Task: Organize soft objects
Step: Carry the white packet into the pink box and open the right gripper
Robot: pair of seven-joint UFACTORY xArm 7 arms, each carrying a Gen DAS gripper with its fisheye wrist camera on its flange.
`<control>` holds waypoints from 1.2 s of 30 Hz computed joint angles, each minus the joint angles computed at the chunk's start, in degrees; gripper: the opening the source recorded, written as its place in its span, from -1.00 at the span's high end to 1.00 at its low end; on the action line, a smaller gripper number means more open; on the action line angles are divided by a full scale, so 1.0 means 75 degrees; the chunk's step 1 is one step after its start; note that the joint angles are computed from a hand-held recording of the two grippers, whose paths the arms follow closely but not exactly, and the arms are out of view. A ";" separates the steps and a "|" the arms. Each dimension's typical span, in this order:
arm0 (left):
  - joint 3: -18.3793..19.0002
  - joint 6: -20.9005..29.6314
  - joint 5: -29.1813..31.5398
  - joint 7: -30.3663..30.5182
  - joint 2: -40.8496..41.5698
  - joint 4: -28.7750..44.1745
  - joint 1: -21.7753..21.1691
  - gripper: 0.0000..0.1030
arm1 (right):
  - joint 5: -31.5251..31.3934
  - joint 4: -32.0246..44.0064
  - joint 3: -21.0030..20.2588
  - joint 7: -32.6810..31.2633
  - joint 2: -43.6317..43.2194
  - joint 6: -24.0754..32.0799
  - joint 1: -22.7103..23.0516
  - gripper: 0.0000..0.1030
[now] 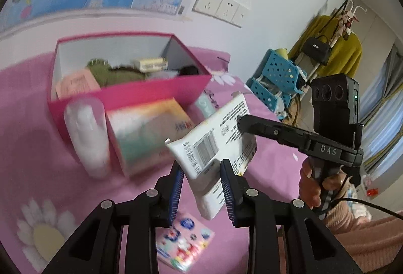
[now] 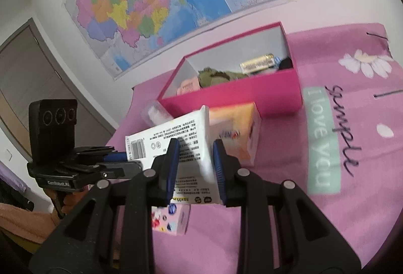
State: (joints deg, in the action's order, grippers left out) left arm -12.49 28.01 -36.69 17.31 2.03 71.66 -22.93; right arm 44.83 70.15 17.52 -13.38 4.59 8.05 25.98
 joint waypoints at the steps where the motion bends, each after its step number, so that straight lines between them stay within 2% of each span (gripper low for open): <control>1: 0.0011 -0.0014 0.0096 -0.0047 0.0041 0.0079 0.0001 0.42 | -0.0436 0.0111 -0.0091 0.0360 0.0099 -0.0031 0.0073 0.42; 3: 0.0044 0.0020 0.0118 0.0026 0.0164 0.0325 0.0062 0.42 | -0.1022 0.0308 -0.0181 0.0890 0.0261 -0.0075 0.0118 0.42; 7: 0.0042 0.0193 -0.0010 0.0283 0.0414 0.0771 0.0224 0.42 | -0.1511 0.0659 -0.0135 0.1409 0.0511 -0.0121 0.0008 0.42; 13: 0.0063 0.0683 0.0202 0.0515 0.0972 0.1747 0.0541 0.42 | -0.3374 0.1403 -0.0526 0.3064 0.1006 -0.0057 0.0237 0.43; 18: 0.0033 0.1087 0.0414 0.0564 0.1365 0.2496 0.0781 0.42 | -0.4375 0.2155 -0.0710 0.4025 0.1534 0.0064 0.0315 0.43; 26: 0.0008 0.2160 0.0997 0.0174 0.2364 0.4225 0.0944 0.43 | -0.4585 0.3149 -0.0506 0.4421 0.2238 0.0274 -0.0027 0.43; 29: -0.0098 0.2080 0.0939 0.0285 0.2353 0.4163 0.0995 0.43 | -0.4395 0.3167 -0.0323 0.4332 0.2288 0.0266 -0.0221 0.43; 31: -0.0127 0.1990 0.0930 0.0384 0.2325 0.4068 0.1000 0.43 | -0.4633 0.3093 -0.0624 0.4615 0.2264 0.0211 -0.0003 0.43; 36: -0.0026 0.2007 0.1333 0.0090 0.2401 0.4122 0.0876 0.43 | -0.4723 0.3155 -0.0529 0.4712 0.2422 0.0197 -0.0069 0.43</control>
